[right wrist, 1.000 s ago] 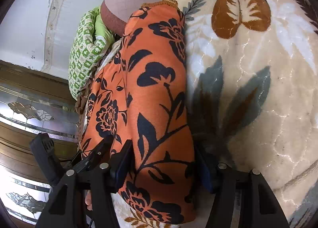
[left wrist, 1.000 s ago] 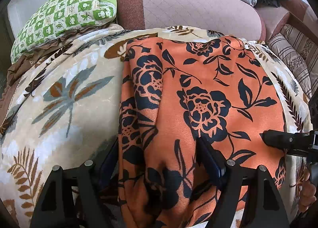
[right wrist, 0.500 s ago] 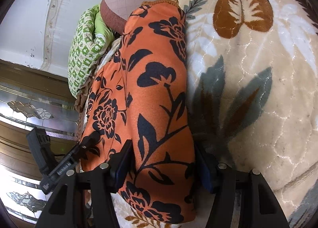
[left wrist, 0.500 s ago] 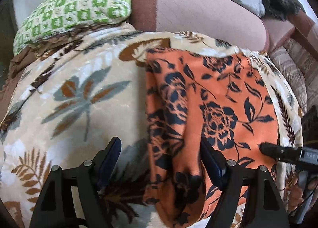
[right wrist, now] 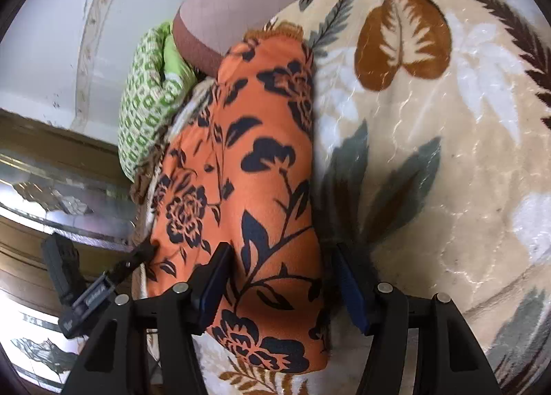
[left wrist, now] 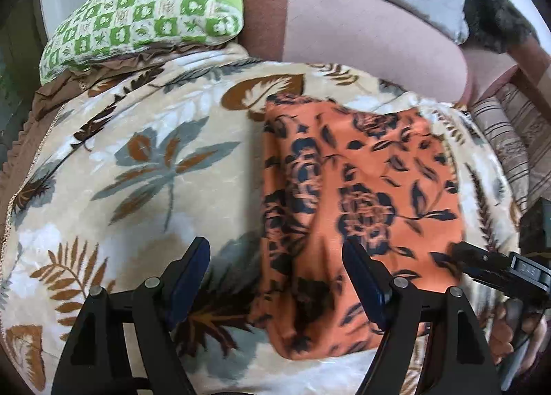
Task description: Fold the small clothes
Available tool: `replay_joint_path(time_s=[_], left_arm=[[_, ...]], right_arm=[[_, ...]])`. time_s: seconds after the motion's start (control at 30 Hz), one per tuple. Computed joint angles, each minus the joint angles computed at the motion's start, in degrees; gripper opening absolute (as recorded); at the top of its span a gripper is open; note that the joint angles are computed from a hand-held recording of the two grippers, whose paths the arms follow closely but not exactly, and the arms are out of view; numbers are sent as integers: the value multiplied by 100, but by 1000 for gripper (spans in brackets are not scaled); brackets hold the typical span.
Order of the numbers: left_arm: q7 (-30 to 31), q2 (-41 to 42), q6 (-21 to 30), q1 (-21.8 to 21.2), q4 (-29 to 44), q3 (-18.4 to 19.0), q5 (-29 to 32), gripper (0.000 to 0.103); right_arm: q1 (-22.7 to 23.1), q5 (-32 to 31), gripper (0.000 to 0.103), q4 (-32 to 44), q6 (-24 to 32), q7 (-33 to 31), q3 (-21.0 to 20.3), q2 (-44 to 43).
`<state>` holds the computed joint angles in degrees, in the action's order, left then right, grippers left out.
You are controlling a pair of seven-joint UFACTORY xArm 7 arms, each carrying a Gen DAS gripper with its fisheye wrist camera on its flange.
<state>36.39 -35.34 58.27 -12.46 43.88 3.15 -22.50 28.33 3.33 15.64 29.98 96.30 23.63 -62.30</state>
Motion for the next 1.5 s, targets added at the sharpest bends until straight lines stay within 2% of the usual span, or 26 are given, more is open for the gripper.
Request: replay_joint_path(time_s=[0.27, 0.47, 0.63, 0.83, 1.1, 1.43, 1.5], left_arm=[[-81, 50, 111, -32, -74, -123, 154, 80], [-137, 319, 235, 84, 145, 62, -43, 80], [-56, 340, 307, 149, 165, 66, -114, 80], [69, 196, 198, 129, 5, -45, -18, 80], [-105, 218, -183, 134, -257, -282, 420, 81], [-219, 188, -407, 29, -394, -264, 606, 86], [-221, 192, -431, 13, -405, -263, 613, 86]], right_arm=[[-92, -52, 63, -108, 275, 145, 33, -540], [-110, 1, 63, -167, 91, 187, -2, -486], [-145, -26, 63, -169, -71, 210, 26, -407], [-185, -101, 63, -129, -111, 220, 65, -334], [-193, -144, 63, -117, -196, 137, 26, -259], [-187, -193, 63, 83, -75, -79, 34, 241], [-255, -275, 59, 199, 40, -126, 103, 376]])
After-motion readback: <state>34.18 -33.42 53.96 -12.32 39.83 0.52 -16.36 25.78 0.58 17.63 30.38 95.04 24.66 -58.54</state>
